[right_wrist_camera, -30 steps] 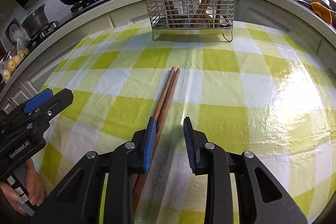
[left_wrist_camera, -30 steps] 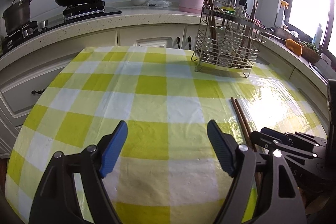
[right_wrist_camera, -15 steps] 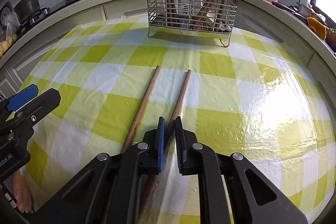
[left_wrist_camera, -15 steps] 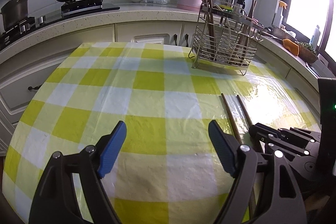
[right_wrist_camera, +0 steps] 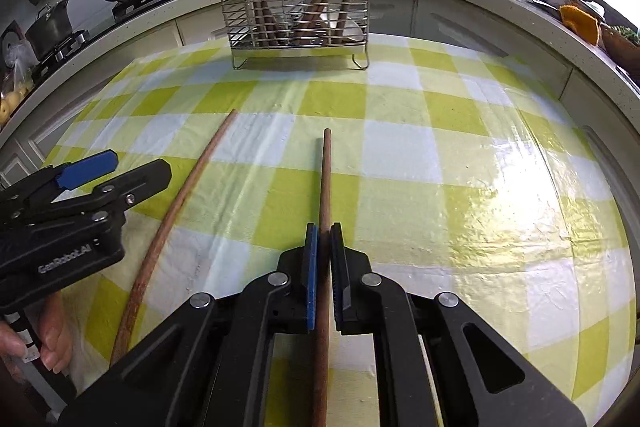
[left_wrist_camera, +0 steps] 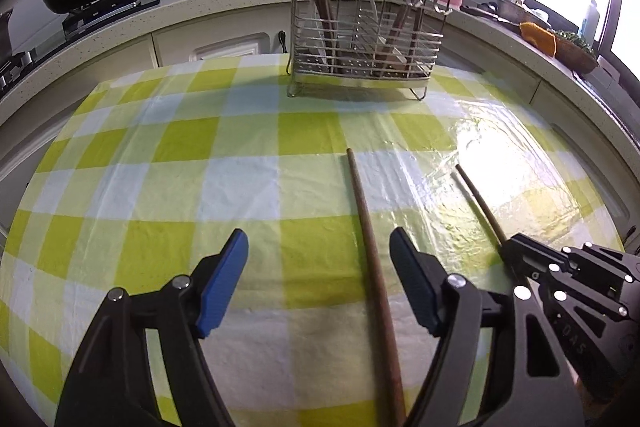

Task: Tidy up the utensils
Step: 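Close the right gripper on a chopstick while the left gripper grasps the other, then lift both held chopsticks upright and carry them over the wire rack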

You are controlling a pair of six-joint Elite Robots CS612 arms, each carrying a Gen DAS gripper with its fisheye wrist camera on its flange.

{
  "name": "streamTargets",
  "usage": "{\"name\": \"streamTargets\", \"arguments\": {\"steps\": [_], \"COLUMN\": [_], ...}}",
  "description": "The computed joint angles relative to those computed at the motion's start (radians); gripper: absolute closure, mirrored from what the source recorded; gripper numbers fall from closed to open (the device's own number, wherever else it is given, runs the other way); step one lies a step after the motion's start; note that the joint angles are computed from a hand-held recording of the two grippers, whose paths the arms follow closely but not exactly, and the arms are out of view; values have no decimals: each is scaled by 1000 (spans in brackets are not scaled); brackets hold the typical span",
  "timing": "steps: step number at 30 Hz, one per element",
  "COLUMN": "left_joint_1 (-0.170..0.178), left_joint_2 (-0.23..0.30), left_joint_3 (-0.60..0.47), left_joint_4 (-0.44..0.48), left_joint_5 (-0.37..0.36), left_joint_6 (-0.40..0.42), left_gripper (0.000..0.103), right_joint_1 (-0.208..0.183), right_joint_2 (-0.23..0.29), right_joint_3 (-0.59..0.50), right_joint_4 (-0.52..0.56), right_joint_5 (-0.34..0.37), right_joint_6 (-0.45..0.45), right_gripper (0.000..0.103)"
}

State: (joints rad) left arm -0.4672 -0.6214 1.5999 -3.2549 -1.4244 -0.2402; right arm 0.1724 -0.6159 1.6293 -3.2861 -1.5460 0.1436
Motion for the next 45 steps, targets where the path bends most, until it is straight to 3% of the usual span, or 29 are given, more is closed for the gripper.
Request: {"name": "streamTargets", "arguments": {"steps": [2,8,17,24,32,37,38,45], "left_joint_1": [-2,-19,-23,-6,-4,7,10,9], "left_joint_2": [7,10,8,10,8,-20,-29,-83], "left_joint_3": [-21,-32,-31,-22,-23,10,17,54], "left_joint_4": [55,80,76,39,44,-80,-110,-277], "left_joint_5": [-6,31,-8,-78,-85,-92,-91,-73], "left_joint_6": [7,35,106,85,89,65,62,92], "left_gripper": [46,53,95,97,97,97,97,97], "right_joint_1": [-11,-29,-31,-24,-7,-26,-23,-28], "right_joint_2": [-3,-3,-4,-3,-1,-15,-22,-60], "right_joint_3": [11,25,19,9,-7,33,37,38], "right_joint_4": [-12,-36,-21,-4,22,-195,-227,-348], "right_joint_5": [20,43,48,23,-39,51,41,83], "right_joint_6": [14,52,46,26,-57,-32,-35,-40], "right_gripper": [95,95,95,95,95,95,95,95]}}
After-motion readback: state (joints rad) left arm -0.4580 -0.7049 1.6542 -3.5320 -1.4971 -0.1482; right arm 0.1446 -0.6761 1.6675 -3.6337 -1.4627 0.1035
